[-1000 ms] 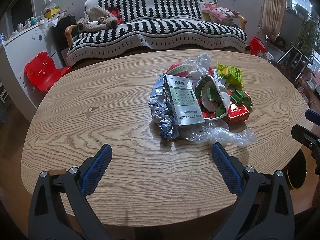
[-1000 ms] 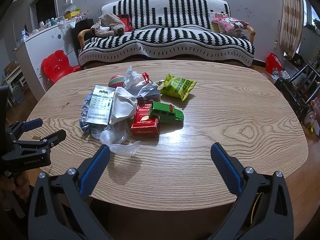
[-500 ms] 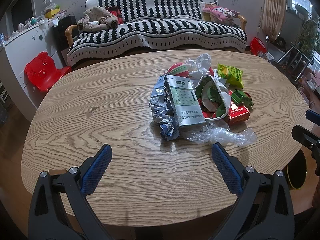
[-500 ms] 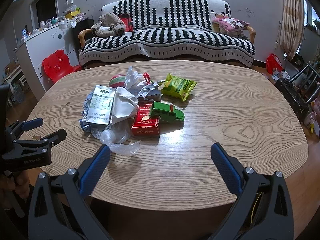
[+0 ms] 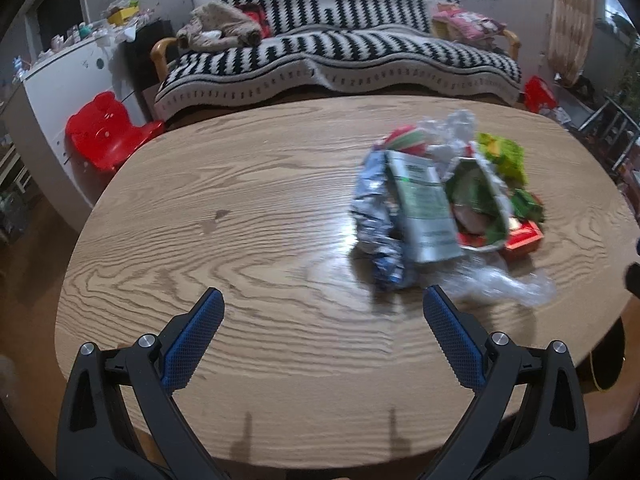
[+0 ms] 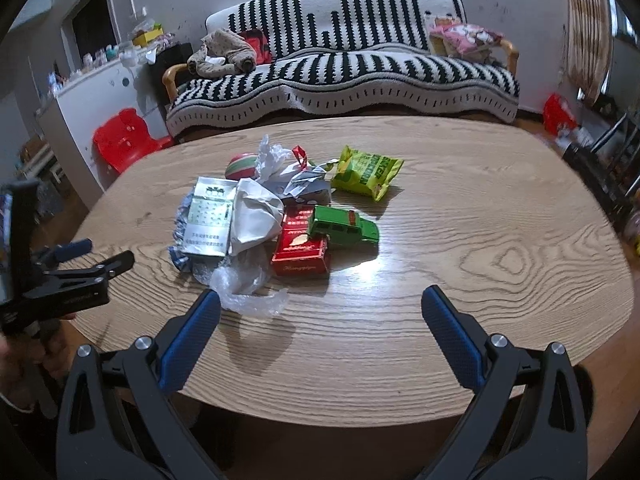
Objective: Collect trash
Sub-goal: 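Grasp the crumpled foil with the left tool while the right tool grasps the green toy car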
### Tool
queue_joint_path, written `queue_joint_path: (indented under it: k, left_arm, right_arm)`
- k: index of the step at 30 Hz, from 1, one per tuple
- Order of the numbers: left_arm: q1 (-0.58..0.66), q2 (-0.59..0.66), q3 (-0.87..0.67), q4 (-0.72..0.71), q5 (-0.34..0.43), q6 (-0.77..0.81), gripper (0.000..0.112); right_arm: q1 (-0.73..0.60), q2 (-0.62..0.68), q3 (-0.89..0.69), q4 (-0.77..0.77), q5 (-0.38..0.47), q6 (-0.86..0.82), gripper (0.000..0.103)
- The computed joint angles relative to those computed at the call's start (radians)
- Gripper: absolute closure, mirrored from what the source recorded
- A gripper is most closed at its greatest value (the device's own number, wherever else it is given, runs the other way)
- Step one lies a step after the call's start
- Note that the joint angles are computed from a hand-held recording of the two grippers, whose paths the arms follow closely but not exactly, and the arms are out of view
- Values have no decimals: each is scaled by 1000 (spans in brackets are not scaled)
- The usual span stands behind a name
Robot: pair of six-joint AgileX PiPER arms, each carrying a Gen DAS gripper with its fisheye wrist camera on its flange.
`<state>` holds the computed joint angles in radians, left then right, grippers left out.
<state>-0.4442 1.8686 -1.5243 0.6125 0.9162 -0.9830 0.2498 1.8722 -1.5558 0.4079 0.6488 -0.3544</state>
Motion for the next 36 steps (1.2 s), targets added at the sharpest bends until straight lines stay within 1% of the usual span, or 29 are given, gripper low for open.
queue_joint_path:
  k: [5, 7, 12, 13, 17, 20, 23, 24, 26, 27, 28, 29, 30, 31, 32, 33, 35, 36]
  left_arm:
    - [76, 99, -112, -97, -36, 186, 16]
    - [116, 159, -184, -203, -49, 285, 16]
    - [147, 265, -298, -243, -61, 338, 16]
    - [157, 280, -313, -263, -71, 356, 16]
    - [171, 323, -360, -295, -96, 381, 16]
    - [167, 340, -367, -279, -129, 381, 16]
    - [172, 346, -367, -313, -181, 428, 17]
    - [177, 347, -363, -336, -203, 453, 20]
    - [191, 348, -356, -407, -242, 514, 29]
    - [199, 347, -354, -448, -251, 550, 39]
    - [205, 348, -358, -497, -252, 591, 52]
    - [212, 342, -357, -551, -246, 636, 60]
    - [213, 339, -363, -565, -227, 649, 75]
    - [213, 328, -358, -563, -215, 641, 85]
    - [220, 304, -335, -591, -222, 650, 85]
    - [231, 279, -305, -633, -241, 674, 88]
    - [237, 240, -263, -636, -263, 663, 90]
    - [238, 212, -229, -625, -280, 646, 91]
  right_arm:
    - [-10, 87, -116, -19, 36, 34, 6]
    - [-14, 130, -171, -34, 47, 48, 6]
    - [-22, 302, -388, -150, 87, 158, 6]
    - [-26, 337, -434, -147, 104, 168, 6]
    - [-43, 489, -646, -55, 214, 137, 6]
    - [-22, 570, -775, -103, 273, 171, 6]
    - [-12, 640, -889, -126, 330, 196, 6]
    - [-12, 675, -953, -130, 367, 205, 6]
    - [-11, 711, -1016, -150, 400, 227, 6]
    - [-12, 723, -1040, -155, 412, 235, 14]
    - [-13, 716, -1024, -154, 402, 235, 22]
    - [-16, 724, -1043, -151, 418, 240, 34]
    - [-19, 728, -1056, -147, 432, 244, 39]
    - [-22, 712, -1029, -137, 419, 231, 42]
    - [-18, 677, -965, -146, 378, 220, 48]
    - [-15, 657, -933, -153, 360, 217, 48]
    - [-17, 639, -911, -133, 355, 203, 48]
    - [-16, 623, -884, -134, 338, 197, 48]
